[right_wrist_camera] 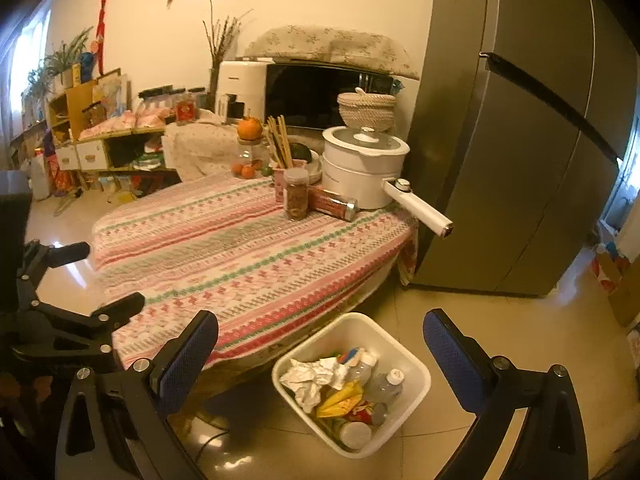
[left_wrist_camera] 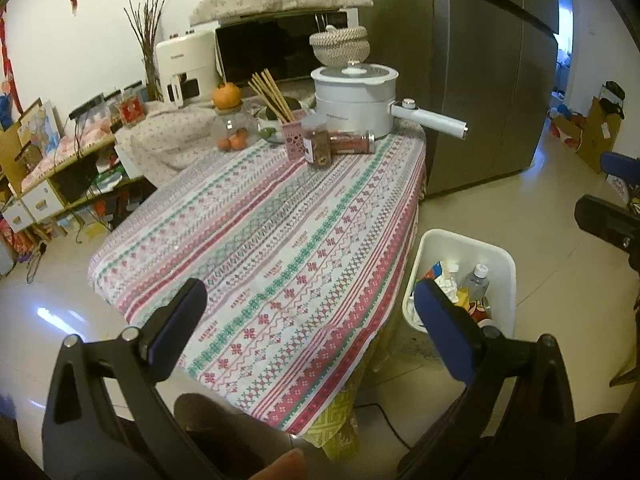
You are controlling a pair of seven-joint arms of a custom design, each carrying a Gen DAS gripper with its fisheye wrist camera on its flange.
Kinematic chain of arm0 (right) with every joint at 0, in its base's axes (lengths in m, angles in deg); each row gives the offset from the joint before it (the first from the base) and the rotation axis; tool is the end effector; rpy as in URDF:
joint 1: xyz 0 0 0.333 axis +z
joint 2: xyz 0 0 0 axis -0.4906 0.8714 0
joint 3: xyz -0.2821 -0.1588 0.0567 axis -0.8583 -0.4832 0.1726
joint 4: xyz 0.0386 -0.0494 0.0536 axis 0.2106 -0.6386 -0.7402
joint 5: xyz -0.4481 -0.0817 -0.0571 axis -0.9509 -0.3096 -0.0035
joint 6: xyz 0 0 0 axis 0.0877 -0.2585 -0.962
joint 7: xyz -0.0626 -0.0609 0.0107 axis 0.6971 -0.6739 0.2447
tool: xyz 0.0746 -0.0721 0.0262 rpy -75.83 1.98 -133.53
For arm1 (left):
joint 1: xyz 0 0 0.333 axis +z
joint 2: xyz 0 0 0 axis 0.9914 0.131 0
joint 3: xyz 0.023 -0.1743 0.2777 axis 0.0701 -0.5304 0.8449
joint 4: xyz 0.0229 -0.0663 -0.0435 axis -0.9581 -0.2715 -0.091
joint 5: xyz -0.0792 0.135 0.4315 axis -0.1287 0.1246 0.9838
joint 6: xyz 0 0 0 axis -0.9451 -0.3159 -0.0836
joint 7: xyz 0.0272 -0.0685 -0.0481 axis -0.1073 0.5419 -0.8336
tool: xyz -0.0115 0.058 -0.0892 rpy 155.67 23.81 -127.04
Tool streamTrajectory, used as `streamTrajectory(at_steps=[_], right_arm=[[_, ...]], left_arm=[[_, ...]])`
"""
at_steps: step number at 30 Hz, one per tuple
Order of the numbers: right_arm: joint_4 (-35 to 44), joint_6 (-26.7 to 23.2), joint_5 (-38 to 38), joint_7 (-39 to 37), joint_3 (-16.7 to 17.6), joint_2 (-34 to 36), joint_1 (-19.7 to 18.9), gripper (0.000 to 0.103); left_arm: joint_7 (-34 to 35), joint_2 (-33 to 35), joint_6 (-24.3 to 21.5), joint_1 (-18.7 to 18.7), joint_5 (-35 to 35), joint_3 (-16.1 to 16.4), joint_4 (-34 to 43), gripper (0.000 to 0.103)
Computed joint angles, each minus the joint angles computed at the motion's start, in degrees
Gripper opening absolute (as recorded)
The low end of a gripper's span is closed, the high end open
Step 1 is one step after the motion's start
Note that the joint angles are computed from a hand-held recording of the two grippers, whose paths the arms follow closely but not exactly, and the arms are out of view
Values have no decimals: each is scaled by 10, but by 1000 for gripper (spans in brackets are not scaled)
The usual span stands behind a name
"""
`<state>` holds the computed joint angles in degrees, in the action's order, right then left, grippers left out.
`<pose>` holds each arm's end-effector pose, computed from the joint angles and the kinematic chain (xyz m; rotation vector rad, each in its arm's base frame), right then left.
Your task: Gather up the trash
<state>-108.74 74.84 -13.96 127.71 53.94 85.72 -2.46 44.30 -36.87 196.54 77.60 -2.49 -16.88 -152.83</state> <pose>0.6043 0.3710 0.6339 -1.7975 1.6175 -0.8781 0.6357 -0.1371 0.6010 -1.4479 2.0063 -0.7829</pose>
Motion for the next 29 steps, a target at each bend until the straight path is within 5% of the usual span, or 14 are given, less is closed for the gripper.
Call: streamTrajectory(at_steps=[29], right_arm=[[21, -26, -13, -15, -3, 9, 7, 103]], left_arm=[[39, 6, 15, -4, -5, -2, 15, 103]])
